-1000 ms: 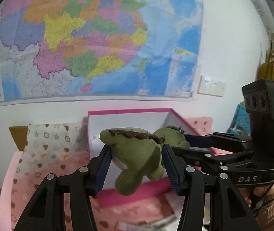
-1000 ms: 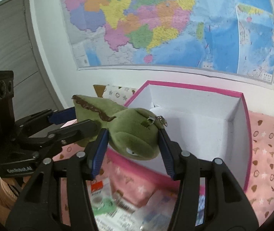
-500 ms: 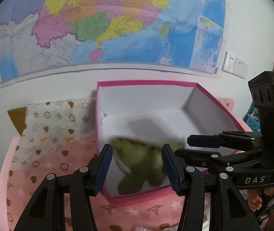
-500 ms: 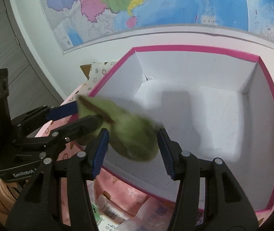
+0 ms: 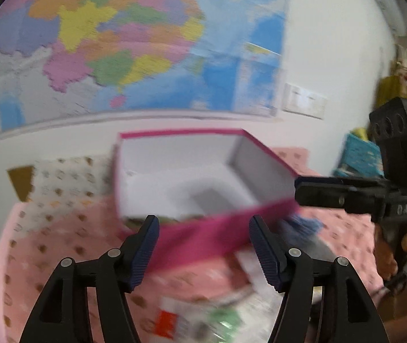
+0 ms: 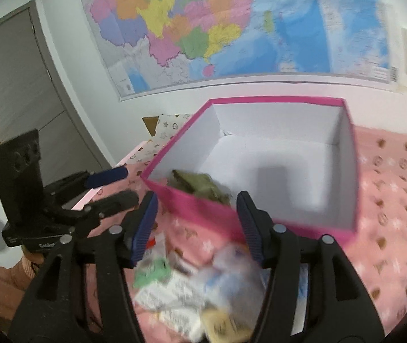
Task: Organize soft objects
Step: 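Grasp the black cloth on the bed with the right gripper, then carry the black cloth over the box and release it inside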
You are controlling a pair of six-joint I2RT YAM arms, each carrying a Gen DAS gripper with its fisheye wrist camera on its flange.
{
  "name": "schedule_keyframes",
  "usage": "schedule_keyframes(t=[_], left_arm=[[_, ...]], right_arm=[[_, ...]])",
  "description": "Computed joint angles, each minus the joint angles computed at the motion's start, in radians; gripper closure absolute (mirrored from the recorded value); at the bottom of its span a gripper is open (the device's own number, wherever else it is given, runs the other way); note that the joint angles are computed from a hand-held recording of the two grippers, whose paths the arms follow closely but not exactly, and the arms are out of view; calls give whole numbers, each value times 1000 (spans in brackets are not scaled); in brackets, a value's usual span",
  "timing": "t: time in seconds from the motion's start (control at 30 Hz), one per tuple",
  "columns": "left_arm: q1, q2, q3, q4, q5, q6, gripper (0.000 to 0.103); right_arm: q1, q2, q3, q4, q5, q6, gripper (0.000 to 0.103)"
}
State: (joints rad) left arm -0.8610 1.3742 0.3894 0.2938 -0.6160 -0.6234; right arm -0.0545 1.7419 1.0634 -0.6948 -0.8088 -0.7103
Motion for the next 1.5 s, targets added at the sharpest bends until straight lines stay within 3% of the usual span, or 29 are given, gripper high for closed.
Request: schedule_keyframes(t=[0.3,0.47,0.57,0.73,0.9,0.93,0.97,1.0,1.13,1.23,1.5], left_arm=[[-190,194,46,99,108,-44,36],[-245,304,93,148,182,-72,36],[-269,370,131,142,212,-84,36],[-272,466,177,144,295,-98,36],[-237,542,197,188,389,-117,39],[-232,549,197,198,401,-117,44],[-229,556,195,212,415,-117,47],[-223,565,195,226,430,-120,52],[-207,589,186,287,485,-130,69],[-216,586,187,303,481,-120,74],[-250,484,142,321,429,-88,74]], right_arm=[[-313,-2,-63,-222,106,-332,43],[-402,36,-101,-311,184,-464,43],[-413,45,-145,-279,232,-474,43],[-397,99,-200,-157,260,-387,43],[-388,116,-234,-109,232,-368,43],[-391,130,-227,-117,224,-373,43],[-395,135,-224,-123,218,-373,52],[-395,138,-224,-124,222,-372,67],[-422,125,-223,-158,208,-388,84],[-444,86,-224,-217,188,-436,86],[-472,-23,-167,-398,103,-556,87]])
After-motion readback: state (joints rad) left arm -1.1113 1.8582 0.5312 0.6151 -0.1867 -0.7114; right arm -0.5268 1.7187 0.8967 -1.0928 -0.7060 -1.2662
